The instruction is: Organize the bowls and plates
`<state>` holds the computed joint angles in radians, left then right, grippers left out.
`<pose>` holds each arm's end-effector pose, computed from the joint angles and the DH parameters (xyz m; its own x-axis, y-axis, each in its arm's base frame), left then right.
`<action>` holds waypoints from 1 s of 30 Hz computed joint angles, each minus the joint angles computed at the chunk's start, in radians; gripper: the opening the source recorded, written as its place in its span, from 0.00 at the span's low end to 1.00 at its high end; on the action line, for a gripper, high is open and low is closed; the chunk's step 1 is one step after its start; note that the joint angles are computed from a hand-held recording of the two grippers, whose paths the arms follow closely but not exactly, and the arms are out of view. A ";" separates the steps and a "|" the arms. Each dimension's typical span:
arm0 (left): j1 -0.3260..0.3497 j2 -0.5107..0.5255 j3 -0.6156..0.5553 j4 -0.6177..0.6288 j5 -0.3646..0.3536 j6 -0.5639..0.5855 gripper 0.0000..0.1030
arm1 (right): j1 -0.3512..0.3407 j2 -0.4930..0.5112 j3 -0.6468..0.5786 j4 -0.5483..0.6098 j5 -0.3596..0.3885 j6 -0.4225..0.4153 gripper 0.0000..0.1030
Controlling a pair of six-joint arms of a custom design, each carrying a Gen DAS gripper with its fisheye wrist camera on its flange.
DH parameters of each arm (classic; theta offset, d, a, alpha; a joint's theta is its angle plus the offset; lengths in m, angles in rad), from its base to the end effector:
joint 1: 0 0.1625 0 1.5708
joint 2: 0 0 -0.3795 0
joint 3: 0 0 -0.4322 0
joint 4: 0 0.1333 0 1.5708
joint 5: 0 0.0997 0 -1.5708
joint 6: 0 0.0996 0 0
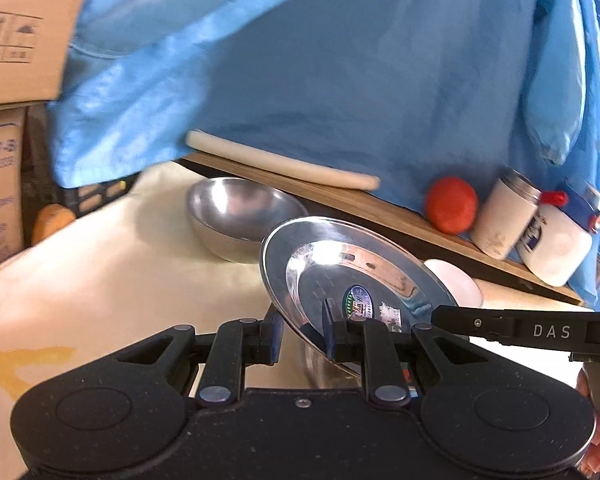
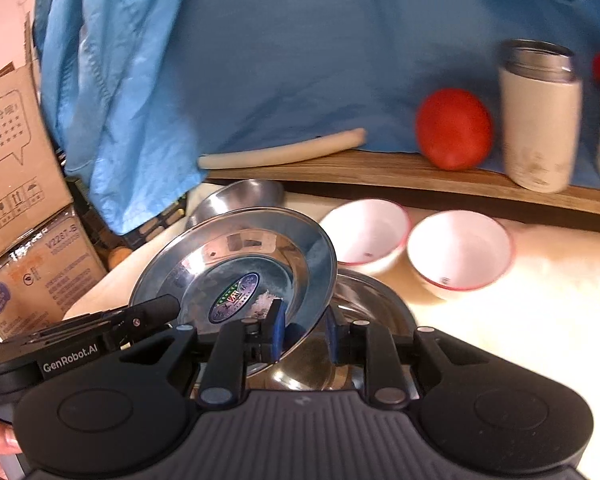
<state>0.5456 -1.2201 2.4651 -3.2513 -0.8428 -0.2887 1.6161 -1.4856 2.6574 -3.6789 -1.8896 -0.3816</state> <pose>-0.2302 -0.3732 0.0841 -0.8220 0.3381 -0.4582 0.5643 0.5912 -0.5762 0.1172 -0.3305 0.1666 -0.8810 -0.0264 0.4724 -0.3824 0.6275 -0.6782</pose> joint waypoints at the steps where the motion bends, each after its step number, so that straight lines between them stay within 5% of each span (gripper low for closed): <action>1: -0.002 0.007 -0.003 0.001 -0.006 0.000 0.21 | -0.007 -0.011 0.008 0.000 0.002 0.000 0.23; 14: -0.019 0.023 -0.005 0.071 -0.068 -0.011 0.23 | -0.061 -0.123 0.085 0.037 -0.005 -0.001 0.24; 30: -0.018 0.014 -0.009 0.156 -0.085 -0.033 0.27 | -0.078 -0.144 0.098 0.072 -0.016 -0.022 0.25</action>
<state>0.5274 -1.2060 2.4560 -3.0955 -0.9278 -0.3219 1.5381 -1.6294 2.7558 -3.6073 -1.9059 -0.4039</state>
